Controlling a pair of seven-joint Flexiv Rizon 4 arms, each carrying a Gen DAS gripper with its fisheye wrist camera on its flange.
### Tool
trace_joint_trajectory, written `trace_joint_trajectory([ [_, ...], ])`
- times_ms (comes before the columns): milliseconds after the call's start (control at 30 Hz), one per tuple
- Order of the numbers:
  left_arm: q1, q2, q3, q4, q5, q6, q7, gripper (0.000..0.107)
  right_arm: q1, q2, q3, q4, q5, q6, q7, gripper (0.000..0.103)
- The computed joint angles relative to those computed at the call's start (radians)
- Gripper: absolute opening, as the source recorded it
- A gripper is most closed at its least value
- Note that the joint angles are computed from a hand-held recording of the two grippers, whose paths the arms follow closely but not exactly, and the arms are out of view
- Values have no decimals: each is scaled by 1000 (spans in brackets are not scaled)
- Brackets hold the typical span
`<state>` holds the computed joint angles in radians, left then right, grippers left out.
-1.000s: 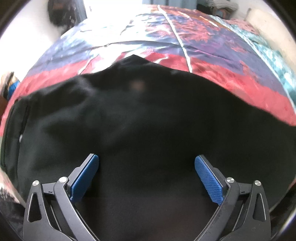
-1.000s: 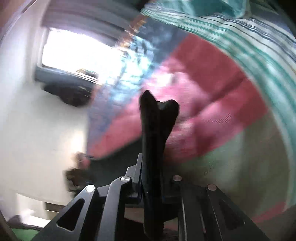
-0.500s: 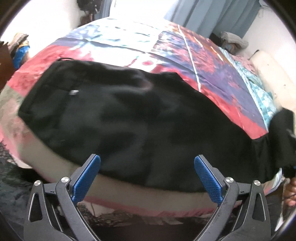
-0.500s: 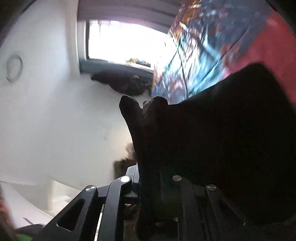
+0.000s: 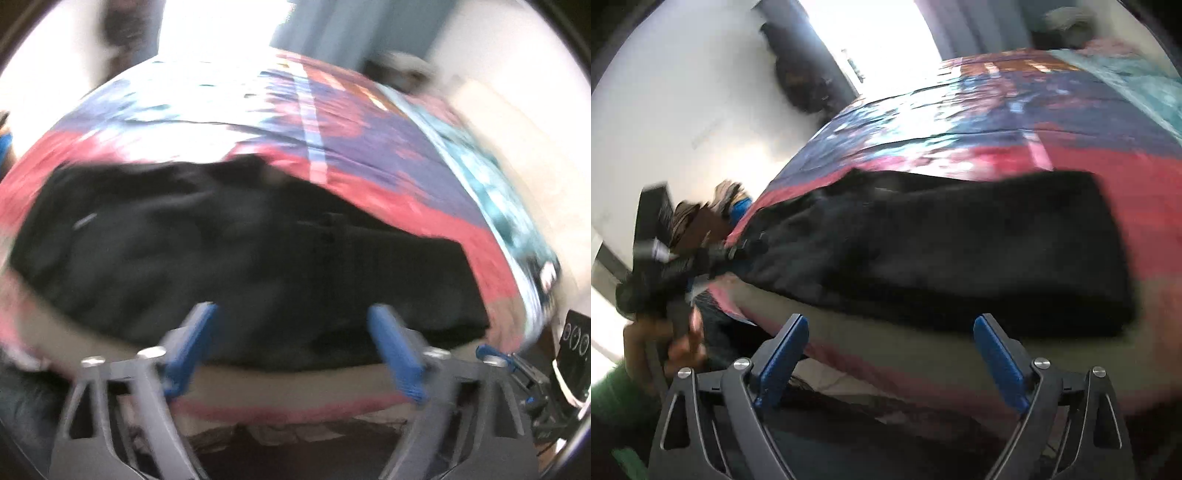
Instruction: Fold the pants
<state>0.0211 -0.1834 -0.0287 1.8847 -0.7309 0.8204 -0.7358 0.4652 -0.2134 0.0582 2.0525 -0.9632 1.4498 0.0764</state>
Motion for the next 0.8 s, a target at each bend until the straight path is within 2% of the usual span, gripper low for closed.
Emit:
trace_joint_trajectory([
  [33,-13,-14,-10,-20,30,-10,-5,61,-16,29,-2,33,17,-2,4,91],
  [67,-30,-40,-23,-52,73,-17,-21,60,-11,65,-31,75,-2,0,67,91],
  [133,-59,-83,-34,-95,143,-9,-70,60,76,110,-172,123,-87,32,199,91],
  [167,-73,-110,-34,-122,188,-14,-112,55,128,130,-237,132,-136,24,249,91],
  [200,-86,-138,-35,-147,229,-24,-151,46,151,157,-273,154,-176,15,280,91],
  [233,-96,-154,-32,-159,269,-25,-177,10,156,161,-281,153,-191,-1,291,91],
  [267,-115,-170,-17,-175,343,-26,-215,7,149,168,-281,158,-234,-7,333,91],
  [300,-117,-173,-19,-164,361,1,-218,7,131,167,-265,155,-230,-13,327,91],
  [333,-111,-160,-24,-144,356,28,-212,6,88,162,-217,148,-206,-29,301,91],
  [367,-109,-146,-18,-136,370,38,-222,6,22,170,-137,146,-151,-60,252,91],
  [433,-87,-121,-24,-116,341,50,-213,6,-117,163,-2,118,-121,-100,216,91],
  [500,-73,-112,-21,-112,334,45,-209,7,-225,161,66,102,-133,-86,187,91],
  [567,-68,-119,-24,-113,343,35,-192,10,-363,114,175,44,-103,-66,107,91],
  [600,-75,-127,-22,-116,364,38,-199,12,-433,69,248,2,-49,-61,41,91],
  [633,-79,-130,-19,-116,377,46,-207,16,-494,8,329,-41,71,-39,-75,91],
  [700,-75,-129,-25,-112,367,49,-203,21,-566,-132,471,-108,396,34,-344,91],
  [733,-75,-129,-25,-116,368,39,-207,38,-585,-193,538,-151,554,0,-467,90],
  [767,-79,-121,-16,-118,389,37,-223,60,-593,-226,571,-182,647,-76,-539,86],
  [800,-91,-110,5,-123,437,61,-260,68,-589,-231,572,-195,674,-89,-586,86],
])
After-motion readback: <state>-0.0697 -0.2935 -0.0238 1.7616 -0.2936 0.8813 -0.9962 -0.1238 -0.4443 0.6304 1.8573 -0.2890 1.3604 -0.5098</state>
